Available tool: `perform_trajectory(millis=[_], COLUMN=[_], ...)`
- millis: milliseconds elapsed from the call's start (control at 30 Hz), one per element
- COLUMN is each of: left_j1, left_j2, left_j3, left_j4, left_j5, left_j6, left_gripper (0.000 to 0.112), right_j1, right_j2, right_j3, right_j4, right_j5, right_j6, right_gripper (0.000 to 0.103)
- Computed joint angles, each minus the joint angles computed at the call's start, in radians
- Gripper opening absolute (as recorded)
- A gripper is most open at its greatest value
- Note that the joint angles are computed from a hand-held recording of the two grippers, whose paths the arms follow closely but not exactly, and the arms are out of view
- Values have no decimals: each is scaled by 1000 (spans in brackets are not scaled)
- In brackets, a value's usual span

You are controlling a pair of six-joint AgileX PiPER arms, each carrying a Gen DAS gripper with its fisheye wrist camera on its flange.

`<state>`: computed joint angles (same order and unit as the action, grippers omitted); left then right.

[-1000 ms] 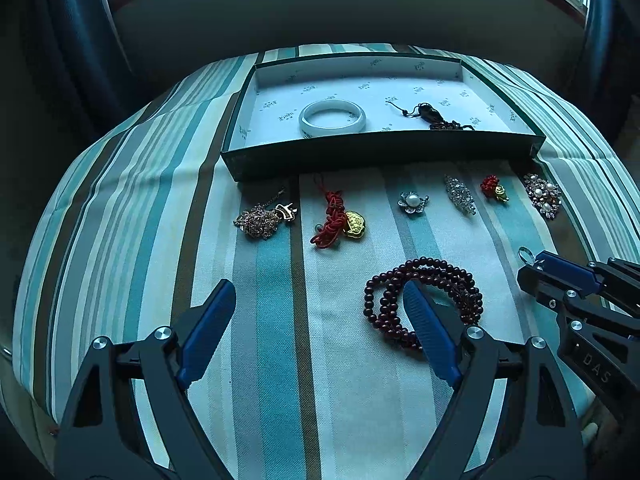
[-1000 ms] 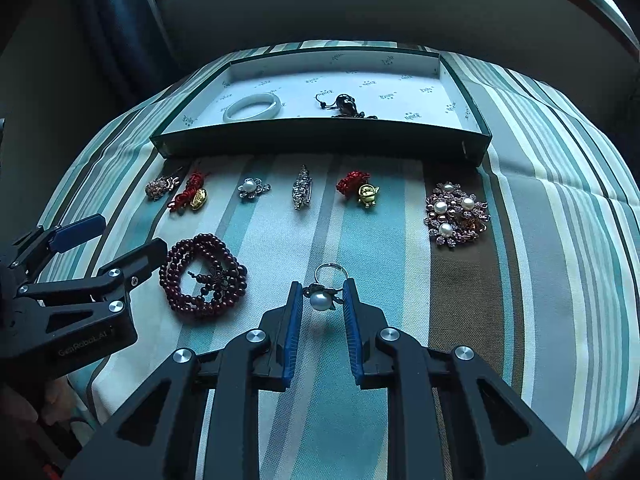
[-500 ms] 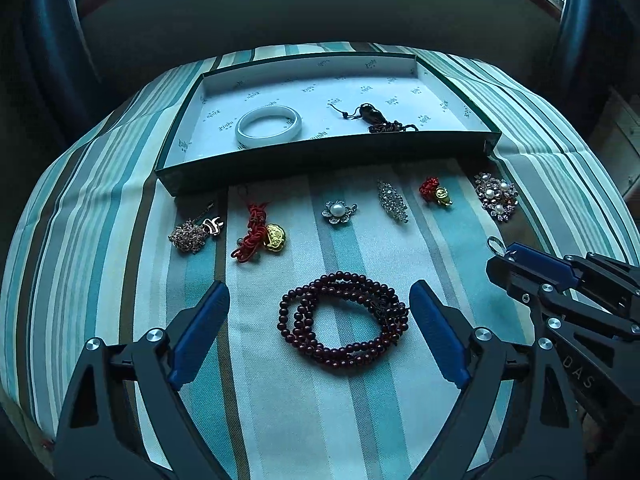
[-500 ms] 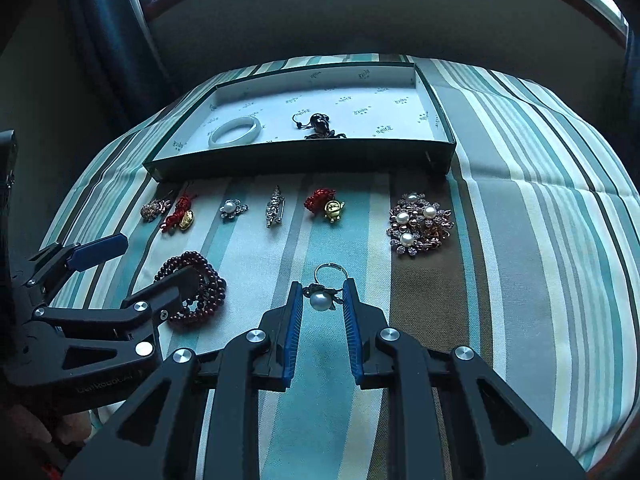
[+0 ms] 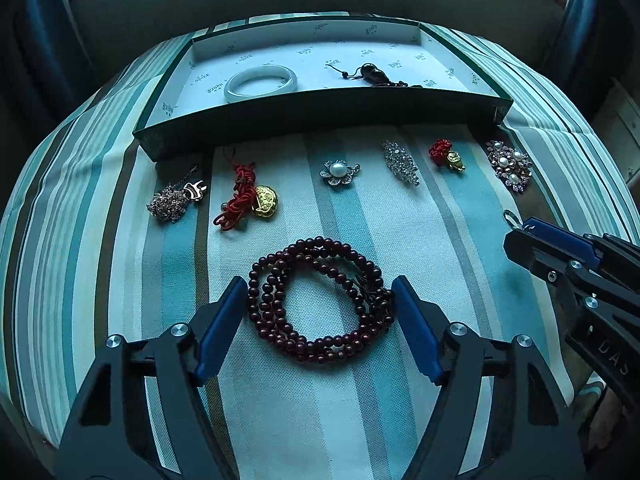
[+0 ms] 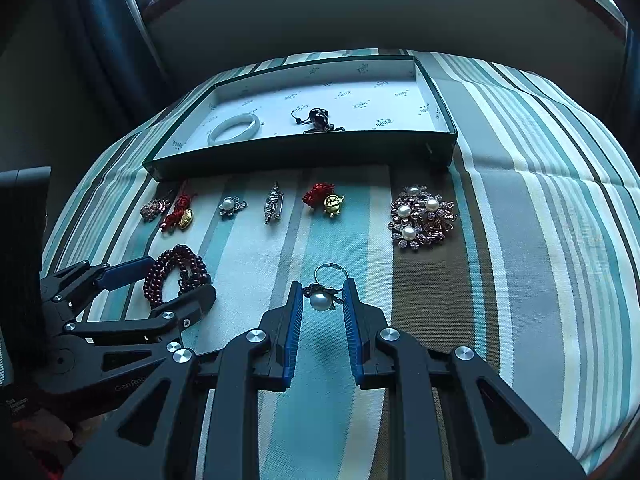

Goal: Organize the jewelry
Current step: 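Close the left tool on the dark red bead bracelet while the right tool holds the ring, then carry the bead bracelet with the left tool while the right tool carries the ring into the box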

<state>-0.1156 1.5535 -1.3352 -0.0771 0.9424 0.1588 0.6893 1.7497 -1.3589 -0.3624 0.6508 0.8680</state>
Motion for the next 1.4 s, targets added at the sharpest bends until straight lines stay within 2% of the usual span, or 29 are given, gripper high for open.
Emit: perform_trajectory(millis=[133, 200, 300, 1133, 1400], left_j1=[19, 32, 58, 96, 108], left_j2=[-18, -19, -20, -56, -53], left_j3=[15, 11, 8, 9, -47], left_j4=[-33, -46, -84, -101, -125], left_j5=[-8, -3, 7, 8, 22], left_j6=[57, 73, 118, 144, 158], left_gripper=[48, 33, 16, 11, 11], right_j1=[0, 0, 0, 8, 3], right_j2=[1, 2, 4, 14, 8], right_j3=[0, 0, -1, -20, -50], right_j4=[4, 5, 7, 3, 6], right_j5=[-1, -1, -2, 9, 11], right_j6=[-4, -3, -3, -11, -27], right_gripper=[21, 21, 21, 21, 21])
